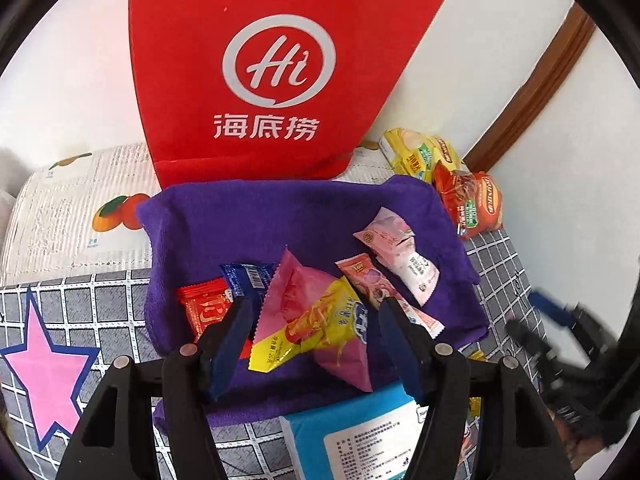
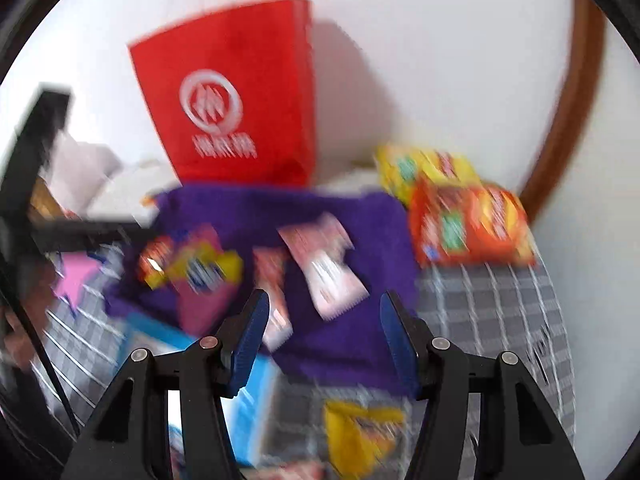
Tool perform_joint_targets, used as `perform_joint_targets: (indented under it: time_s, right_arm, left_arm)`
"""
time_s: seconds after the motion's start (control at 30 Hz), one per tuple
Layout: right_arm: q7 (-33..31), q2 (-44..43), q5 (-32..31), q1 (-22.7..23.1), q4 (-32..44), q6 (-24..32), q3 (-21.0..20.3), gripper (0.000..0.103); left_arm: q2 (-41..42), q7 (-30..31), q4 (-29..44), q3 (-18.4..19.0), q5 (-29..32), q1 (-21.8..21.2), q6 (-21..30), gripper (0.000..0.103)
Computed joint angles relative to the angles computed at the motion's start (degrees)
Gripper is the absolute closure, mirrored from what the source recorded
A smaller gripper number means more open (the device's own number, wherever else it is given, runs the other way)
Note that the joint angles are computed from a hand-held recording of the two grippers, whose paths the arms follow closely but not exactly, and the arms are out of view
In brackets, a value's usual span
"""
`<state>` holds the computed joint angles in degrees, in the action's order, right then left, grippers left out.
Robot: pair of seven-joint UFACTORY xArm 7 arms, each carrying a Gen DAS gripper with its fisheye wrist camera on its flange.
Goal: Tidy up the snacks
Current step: 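Grasp the yellow triangular chip bag with the right tool while the left tool grasps the pink-wrapped roll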
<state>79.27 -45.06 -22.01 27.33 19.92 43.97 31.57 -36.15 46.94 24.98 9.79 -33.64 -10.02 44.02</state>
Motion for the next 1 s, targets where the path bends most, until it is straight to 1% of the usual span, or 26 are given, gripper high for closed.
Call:
perform_joint_targets:
  time_s: [0.1, 0.2, 0.27, 0.37, 0.47, 0.57, 0.67, 0.77, 0.8, 0.9, 1.0]
  right_arm:
    - [2.3, -1.2, 4.3, 4.1, -3.4, 2.5, 0.2, 0.046]
    - [6.4, -1.5, 7.4, 7.3, -6.5, 2.0, 0.7, 0.046]
    - [8.7, -0.6, 7.8, 8.6, -7.6, 0.9, 1.2, 0.046]
    - [12.6, 1.7, 7.2, 9.9, -8.3, -0.7, 2.7, 0.046]
    - [15.2, 4.7, 5.7, 9.7, -8.2, -2.4, 2.9, 0.046]
    - [18.6, 6.7, 3.9, 9.1, -8.0, -1.4, 3.5, 0.046]
    - [21.1, 6.1, 2.5, 9.9, -9.6, -2.9, 2.9, 0.046]
    - [22.2, 5.6, 2.0, 11.3, -10.8, -3.7, 2.2, 0.046]
    - [22.6, 5.6, 1.7, 11.5, -10.7, -3.6, 2.3, 0.046]
    - [23.5, 4.5, 2.2, 13.3, -11.2, -3.0, 2.1, 0.053]
    - [26.4, 0.3, 4.2, 17.2, -12.0, 0.0, 3.0, 0.055]
  left_arm:
    - [-1.8, 0.0, -0.6, -0.2, 0.0, -0.2, 0.6, 0.039]
    - [-4.0, 0.0, -1.4, -0.3, 0.3, -0.4, 1.0, 0.039]
    - [-5.2, 0.0, -1.8, -0.1, 0.5, -0.6, 1.5, 0.039]
    - [-6.7, 0.1, -2.1, 0.3, 0.6, -1.0, 2.1, 0.039]
    - [-7.5, 0.1, -2.2, 0.6, 0.8, -1.2, 2.7, 0.039]
    - [-8.2, 0.1, -2.3, 0.9, 1.0, -1.1, 3.2, 0.039]
    - [-9.0, 0.2, -2.4, 1.2, 1.0, -1.1, 3.7, 0.039]
    - [-10.0, 0.1, -2.5, 1.4, 1.1, -0.9, 4.2, 0.039]
    - [-10.5, 0.0, -2.6, 1.4, 1.1, -0.9, 4.4, 0.039]
    - [-12.6, -0.3, -3.3, 1.0, 1.5, -0.8, 4.6, 0.039]
    - [-16.0, -0.9, -4.3, 0.7, 2.2, -0.8, 5.3, 0.039]
